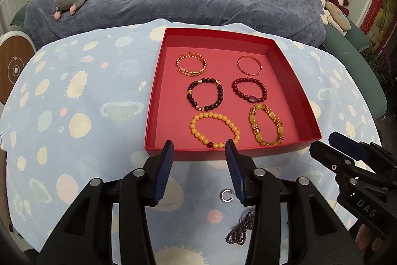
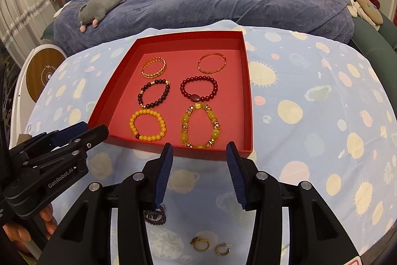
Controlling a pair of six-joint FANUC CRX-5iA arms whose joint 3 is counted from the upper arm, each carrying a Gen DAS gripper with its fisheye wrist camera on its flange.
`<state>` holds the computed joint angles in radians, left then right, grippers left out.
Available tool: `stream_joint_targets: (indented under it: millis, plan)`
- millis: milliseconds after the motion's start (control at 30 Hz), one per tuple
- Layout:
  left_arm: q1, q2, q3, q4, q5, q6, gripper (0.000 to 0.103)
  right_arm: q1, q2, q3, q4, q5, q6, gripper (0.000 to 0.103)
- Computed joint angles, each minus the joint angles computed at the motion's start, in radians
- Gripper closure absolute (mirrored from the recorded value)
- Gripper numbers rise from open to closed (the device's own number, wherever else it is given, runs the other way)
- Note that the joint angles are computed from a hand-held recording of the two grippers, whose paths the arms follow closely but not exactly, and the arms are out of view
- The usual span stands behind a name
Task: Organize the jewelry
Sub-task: 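Withdraw both open tools from the box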
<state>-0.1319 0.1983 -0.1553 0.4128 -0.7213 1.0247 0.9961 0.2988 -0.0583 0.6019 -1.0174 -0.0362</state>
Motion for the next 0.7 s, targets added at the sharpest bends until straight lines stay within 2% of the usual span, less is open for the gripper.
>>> stream_joint_targets:
  millis: [300, 367, 433, 533, 700]
  plan:
    - [0.027, -0.091, -0.119, 0.030, -0.009, -0.048, 0.061, 0.068, -0.054, -0.073, -0.023, -0.042, -0.072, 0.060]
    - [0.032, -0.113, -0.149, 0.040, -0.012, -0.063, 0.059, 0.084, -0.064, -0.090, -0.029, -0.048, -0.091, 0.060]
    - [0.035, -0.137, -0.185, 0.054, -0.008, -0.075, 0.050, 0.100, -0.072, -0.104, -0.036, -0.054, -0.108, 0.060]
    - [0.037, -0.166, -0.235, 0.078, -0.008, -0.107, 0.049, 0.122, -0.085, -0.129, -0.043, -0.056, -0.135, 0.060]
    - [0.013, -0.169, -0.257, 0.054, -0.014, -0.093, 0.049, 0.150, -0.100, -0.162, -0.061, -0.049, -0.177, 0.060]
